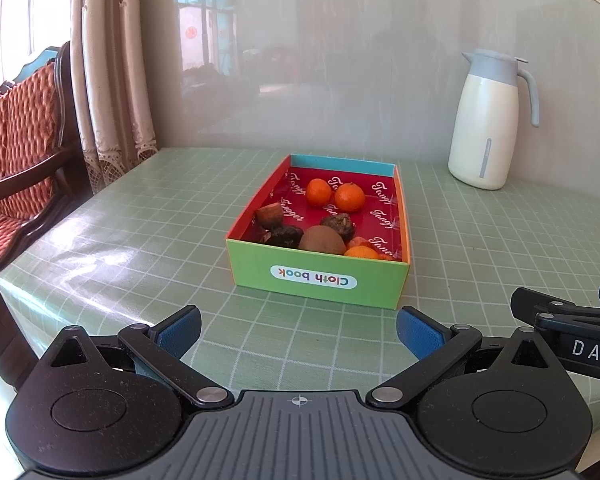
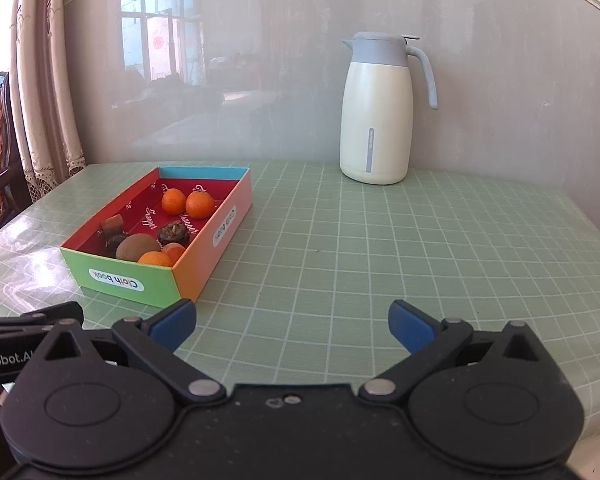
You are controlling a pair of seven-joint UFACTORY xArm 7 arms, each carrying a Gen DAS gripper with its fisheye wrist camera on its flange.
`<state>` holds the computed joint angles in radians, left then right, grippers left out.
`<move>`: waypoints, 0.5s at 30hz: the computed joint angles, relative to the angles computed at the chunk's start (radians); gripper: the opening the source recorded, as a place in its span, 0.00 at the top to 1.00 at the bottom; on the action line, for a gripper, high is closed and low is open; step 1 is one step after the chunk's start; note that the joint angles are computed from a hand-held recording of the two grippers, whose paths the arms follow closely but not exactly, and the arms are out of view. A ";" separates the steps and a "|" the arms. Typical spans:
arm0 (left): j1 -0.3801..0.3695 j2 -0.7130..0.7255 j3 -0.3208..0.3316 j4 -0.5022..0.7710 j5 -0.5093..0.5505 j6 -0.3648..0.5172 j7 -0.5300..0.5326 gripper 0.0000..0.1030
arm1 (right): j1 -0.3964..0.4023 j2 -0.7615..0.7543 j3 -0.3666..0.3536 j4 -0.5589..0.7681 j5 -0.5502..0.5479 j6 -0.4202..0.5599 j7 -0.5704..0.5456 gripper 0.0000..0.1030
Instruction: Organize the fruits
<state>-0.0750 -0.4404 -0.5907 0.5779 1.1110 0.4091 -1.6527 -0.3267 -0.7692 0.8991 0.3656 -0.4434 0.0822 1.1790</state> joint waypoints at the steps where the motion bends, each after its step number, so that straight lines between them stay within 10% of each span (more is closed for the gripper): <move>1: -0.012 0.005 0.010 0.002 0.006 0.007 -0.003 0.00 | 0.000 0.000 0.000 0.001 -0.001 0.000 0.000 0.00; 15: -0.147 0.043 0.128 0.012 0.082 0.063 -0.049 0.00 | -0.002 0.005 0.001 0.006 -0.007 0.005 0.001 0.00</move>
